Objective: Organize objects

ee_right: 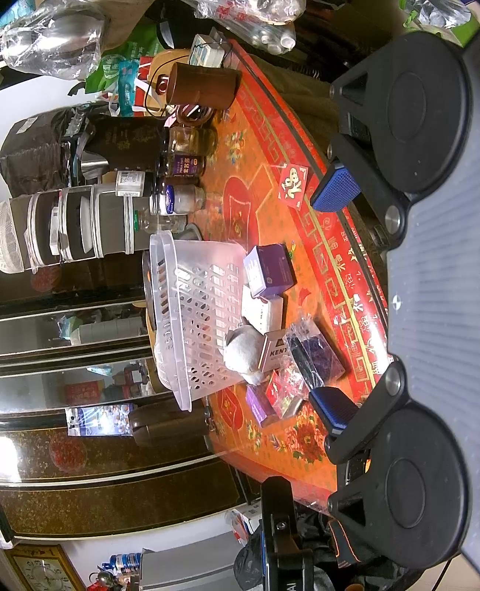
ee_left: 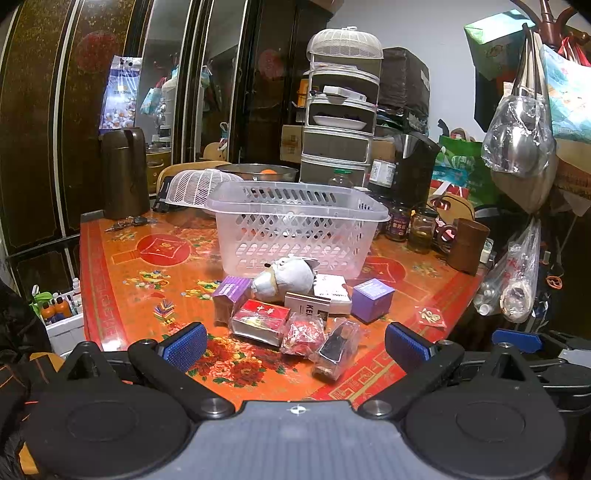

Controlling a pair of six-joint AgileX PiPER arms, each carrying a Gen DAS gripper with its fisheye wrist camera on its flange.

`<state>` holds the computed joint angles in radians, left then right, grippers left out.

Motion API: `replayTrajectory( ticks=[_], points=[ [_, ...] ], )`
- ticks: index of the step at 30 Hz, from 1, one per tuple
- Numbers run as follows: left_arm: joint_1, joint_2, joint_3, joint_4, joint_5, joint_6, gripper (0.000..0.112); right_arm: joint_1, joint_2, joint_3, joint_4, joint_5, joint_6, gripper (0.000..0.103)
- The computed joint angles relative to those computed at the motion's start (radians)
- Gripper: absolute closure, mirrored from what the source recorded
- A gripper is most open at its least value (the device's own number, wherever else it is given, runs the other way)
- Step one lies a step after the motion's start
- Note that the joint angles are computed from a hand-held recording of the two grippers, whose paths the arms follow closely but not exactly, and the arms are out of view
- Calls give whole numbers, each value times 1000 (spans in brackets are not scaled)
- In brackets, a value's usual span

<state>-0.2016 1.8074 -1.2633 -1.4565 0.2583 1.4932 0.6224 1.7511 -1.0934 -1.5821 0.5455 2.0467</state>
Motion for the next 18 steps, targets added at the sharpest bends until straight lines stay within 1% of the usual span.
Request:
replayTrajectory(
  ticks=[9, 11, 18],
  points=[
    [-1, 1, 0, 0, 0, -2, 9, -5, -2, 2, 2, -8, -2, 0],
    [-2, 3, -2, 0, 0, -5, 9, -11, -6, 4, 3, -23, 1, 0],
    [2, 3, 0, -7, 4, 2, 9, -9, -10, 16, -35, -24, 45, 0]
  ],
)
